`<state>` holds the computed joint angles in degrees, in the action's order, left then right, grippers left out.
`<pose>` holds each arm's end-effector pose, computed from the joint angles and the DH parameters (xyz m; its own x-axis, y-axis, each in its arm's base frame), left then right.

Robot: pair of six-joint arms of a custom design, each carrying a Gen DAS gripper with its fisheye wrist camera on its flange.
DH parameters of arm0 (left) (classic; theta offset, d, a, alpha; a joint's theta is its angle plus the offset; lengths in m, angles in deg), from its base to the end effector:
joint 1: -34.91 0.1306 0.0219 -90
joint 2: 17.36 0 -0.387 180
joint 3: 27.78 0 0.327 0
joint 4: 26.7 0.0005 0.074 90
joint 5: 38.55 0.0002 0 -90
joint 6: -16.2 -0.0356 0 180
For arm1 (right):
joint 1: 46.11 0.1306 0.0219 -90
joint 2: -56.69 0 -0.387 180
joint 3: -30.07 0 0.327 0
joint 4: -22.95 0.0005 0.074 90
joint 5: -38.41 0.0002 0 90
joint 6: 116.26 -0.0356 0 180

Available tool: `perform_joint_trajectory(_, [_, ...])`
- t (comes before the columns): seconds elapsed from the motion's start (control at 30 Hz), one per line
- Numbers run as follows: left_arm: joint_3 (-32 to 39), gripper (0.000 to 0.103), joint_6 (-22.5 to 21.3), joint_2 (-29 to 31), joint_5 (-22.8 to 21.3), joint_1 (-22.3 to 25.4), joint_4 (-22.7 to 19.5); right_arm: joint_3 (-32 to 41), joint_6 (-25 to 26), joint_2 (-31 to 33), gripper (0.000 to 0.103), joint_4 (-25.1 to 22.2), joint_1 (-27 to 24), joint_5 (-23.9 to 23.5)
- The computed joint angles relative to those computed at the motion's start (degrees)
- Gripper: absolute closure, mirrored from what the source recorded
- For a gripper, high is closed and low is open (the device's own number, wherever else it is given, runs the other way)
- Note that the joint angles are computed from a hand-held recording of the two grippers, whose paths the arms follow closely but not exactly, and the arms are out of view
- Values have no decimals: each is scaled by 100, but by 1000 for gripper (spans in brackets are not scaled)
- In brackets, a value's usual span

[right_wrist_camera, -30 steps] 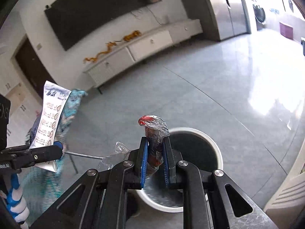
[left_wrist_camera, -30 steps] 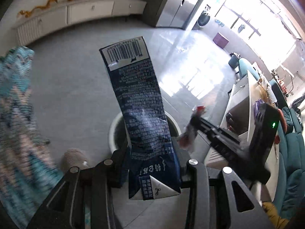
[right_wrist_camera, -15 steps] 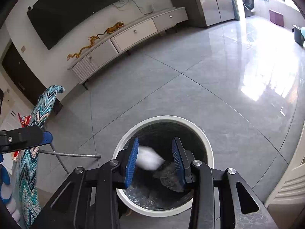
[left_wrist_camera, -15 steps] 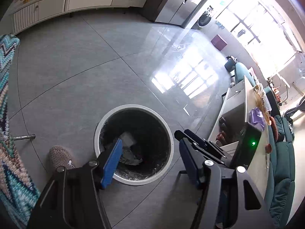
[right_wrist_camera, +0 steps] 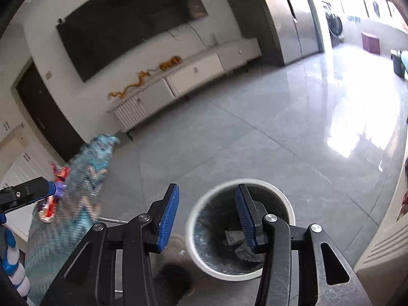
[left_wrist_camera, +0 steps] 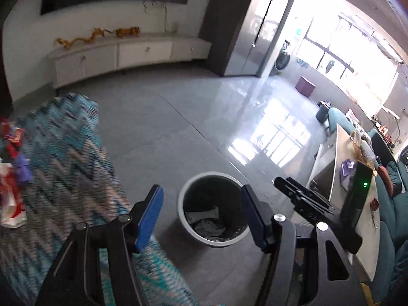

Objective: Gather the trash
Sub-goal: 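Move both open tools back toward the ottoman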

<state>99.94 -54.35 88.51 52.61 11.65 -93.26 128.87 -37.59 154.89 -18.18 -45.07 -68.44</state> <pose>0.4671 -0.2021 0.5473 -0.7453 -0.0420 -0.6654 0.1695 0.9533 -0.2501 0.4858 0.0186 0.4467 -0.6838 0.1756 -0.7082 -0.1054 0.9367 0.3340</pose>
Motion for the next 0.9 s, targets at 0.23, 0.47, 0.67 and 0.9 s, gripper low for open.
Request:
perform_joint_trajectory(0.23, [-1026, 33, 23, -1309, -498, 364, 289, 205, 65, -679, 47, -90, 597, 103])
perform_joint_trajectory(0.47, [-1819, 33, 86, -2436, -585, 910, 231, 494, 126, -1117, 47, -272, 1191, 239])
perform_joint_trajectory(0.67, [-2377, 33, 5, -3319, -363, 1723, 115, 772, 164, -1335, 46, -479, 1784, 507])
perform_joint_trajectory(0.9, [-2835, 33, -253, -4088, 381, 3215, -97, 1050, 258, -1399, 46, -648, 2353, 712])
